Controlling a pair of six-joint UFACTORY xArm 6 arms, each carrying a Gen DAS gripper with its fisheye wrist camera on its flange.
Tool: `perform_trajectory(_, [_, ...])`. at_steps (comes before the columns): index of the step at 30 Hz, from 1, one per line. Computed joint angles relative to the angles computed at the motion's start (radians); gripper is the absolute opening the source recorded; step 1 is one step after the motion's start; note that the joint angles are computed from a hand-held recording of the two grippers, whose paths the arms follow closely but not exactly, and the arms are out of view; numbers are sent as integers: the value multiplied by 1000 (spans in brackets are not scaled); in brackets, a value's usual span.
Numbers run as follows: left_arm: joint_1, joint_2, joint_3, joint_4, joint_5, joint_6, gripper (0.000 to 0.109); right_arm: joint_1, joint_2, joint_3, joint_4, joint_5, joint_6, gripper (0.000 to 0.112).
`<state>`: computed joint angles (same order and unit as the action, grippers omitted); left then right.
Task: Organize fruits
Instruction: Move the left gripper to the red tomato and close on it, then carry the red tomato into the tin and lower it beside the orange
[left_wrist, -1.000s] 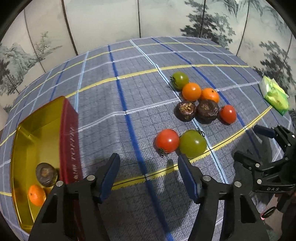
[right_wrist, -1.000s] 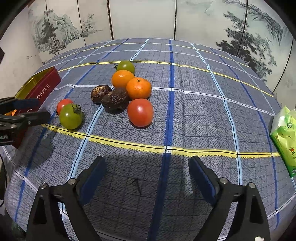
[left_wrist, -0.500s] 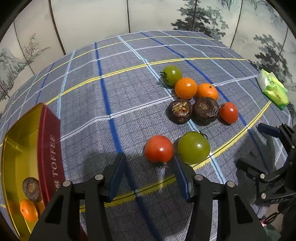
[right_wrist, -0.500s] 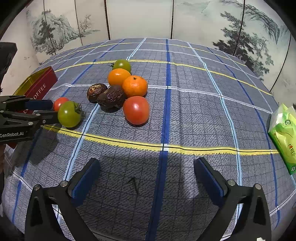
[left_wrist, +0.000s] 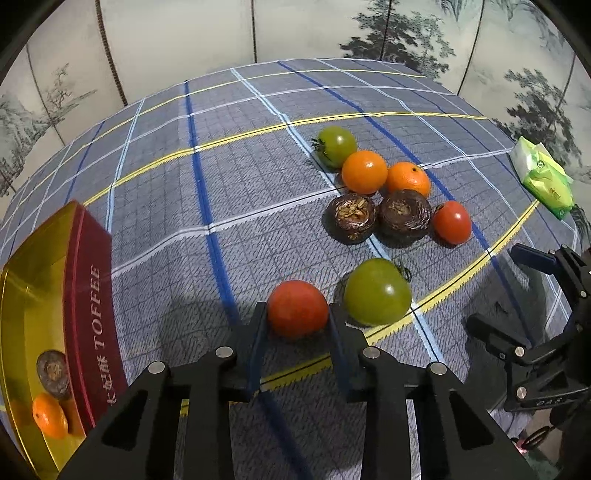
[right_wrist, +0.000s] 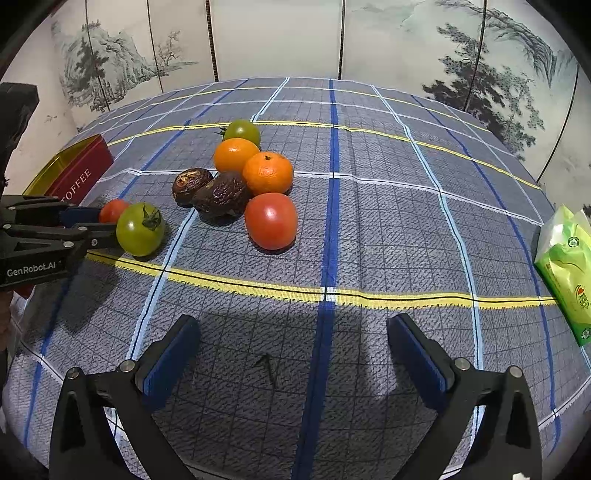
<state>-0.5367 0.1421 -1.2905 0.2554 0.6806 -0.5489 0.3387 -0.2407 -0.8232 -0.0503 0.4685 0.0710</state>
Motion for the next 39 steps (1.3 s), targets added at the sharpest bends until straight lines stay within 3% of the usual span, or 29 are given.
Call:
perform_trajectory(21, [-2, -146, 96, 55, 42, -156, 32, 1, -2, 12, -16, -25, 19, 103])
perform_trajectory(39, [63, -357, 226, 197, 110, -349, 32, 2, 9, -9, -16, 6, 21, 103])
